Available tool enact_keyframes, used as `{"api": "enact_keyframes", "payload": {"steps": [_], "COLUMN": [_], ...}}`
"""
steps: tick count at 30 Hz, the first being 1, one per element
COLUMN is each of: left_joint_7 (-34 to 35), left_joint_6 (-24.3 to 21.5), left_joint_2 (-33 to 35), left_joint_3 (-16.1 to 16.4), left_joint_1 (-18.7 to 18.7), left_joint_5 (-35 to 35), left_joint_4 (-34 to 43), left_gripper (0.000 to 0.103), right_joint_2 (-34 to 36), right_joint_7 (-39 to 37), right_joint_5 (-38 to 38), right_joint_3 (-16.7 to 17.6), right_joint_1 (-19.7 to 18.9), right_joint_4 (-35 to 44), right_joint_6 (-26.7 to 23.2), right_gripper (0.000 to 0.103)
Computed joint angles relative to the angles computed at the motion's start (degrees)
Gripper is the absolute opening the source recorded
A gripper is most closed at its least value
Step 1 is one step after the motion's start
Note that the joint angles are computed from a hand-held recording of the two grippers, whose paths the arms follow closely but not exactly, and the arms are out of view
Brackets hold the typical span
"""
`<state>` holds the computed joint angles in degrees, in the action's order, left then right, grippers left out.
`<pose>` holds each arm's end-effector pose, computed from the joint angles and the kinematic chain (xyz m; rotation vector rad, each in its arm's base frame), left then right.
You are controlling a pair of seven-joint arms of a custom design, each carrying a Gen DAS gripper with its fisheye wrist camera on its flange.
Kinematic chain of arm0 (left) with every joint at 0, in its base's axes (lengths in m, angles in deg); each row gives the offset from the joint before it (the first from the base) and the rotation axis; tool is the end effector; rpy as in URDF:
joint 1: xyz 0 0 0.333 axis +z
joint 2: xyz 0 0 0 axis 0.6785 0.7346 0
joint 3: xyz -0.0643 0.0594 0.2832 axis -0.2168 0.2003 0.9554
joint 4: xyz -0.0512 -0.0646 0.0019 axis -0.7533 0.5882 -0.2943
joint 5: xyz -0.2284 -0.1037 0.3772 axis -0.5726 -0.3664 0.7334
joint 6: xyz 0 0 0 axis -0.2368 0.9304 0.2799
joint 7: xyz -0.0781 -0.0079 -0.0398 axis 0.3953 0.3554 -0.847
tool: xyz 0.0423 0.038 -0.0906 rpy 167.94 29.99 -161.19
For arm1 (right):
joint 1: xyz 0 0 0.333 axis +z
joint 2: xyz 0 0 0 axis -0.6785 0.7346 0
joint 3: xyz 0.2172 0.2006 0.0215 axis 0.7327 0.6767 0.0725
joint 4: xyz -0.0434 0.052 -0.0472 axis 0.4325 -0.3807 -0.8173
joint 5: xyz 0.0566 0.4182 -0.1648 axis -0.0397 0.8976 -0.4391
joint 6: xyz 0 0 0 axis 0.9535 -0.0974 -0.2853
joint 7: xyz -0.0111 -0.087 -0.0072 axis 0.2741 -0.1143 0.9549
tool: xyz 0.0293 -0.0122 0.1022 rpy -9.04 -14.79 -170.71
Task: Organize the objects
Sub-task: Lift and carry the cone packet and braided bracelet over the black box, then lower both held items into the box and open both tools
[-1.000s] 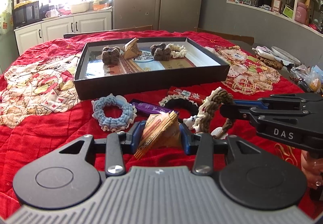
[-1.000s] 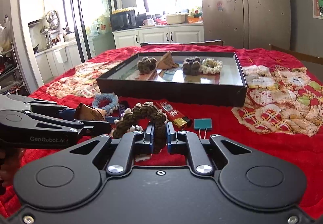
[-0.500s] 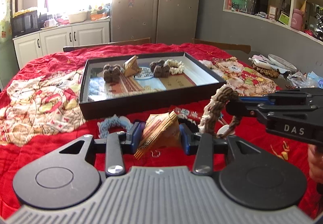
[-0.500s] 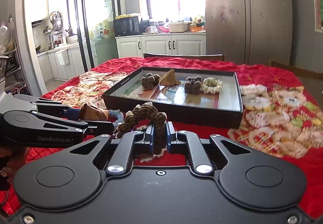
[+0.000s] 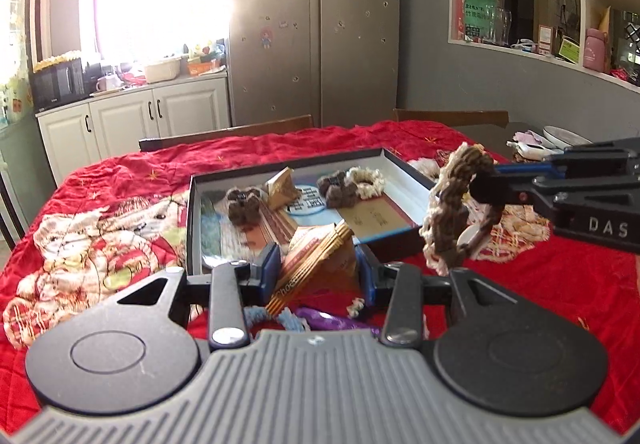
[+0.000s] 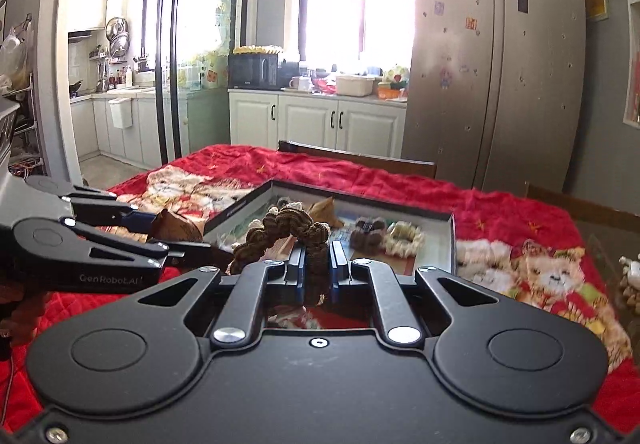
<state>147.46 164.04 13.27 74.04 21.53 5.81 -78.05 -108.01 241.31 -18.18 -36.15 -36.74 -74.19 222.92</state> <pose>0.5567 -0.2924 0.5213 -1.0637 2.0953 -1.2414 0.4676 0.2886 0.5362 -1.5979 1.3917 -0.9536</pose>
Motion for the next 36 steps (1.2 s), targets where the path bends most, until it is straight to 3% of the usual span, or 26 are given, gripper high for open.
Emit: {"api": "enact_keyframes", "payload": {"steps": [6,16,23,36], "left_joint_7": [-5.34,-27.20,-36.61,-45.19], "left_joint_6": [0.18,-1.90,-5.83,-12.25], "left_joint_2": [2.76,11.71,19.51,31.12], "left_joint_3": [-1.12,-1.76,-1.08,0.44], "left_joint_1": [1.73,5.20,5.00,3.28], "left_joint_5": [5.76,28.73,39.84,48.48], "left_joint_4": [3.07,13.15,22.46,36.35], "left_gripper": [0.045,0.045,0.045,0.045], "right_joint_2": [2.25,9.78,17.08,28.44], "right_joint_7": [-1.96,-5.73,-8.86,-16.57], "right_joint_5": [0.73,2.90,5.83,15.37], "right_joint_3": [-1.13,-5.74,-10.16,-17.39], "right_joint_1": [0.10,1.97,4.62,8.89], "right_joint_4": [3.14,9.29,15.07,24.84], "right_joint_6": [-1.52,-4.44,-5.98,-6.37], "right_gripper": [0.011,0.011,0.011,0.011]}}
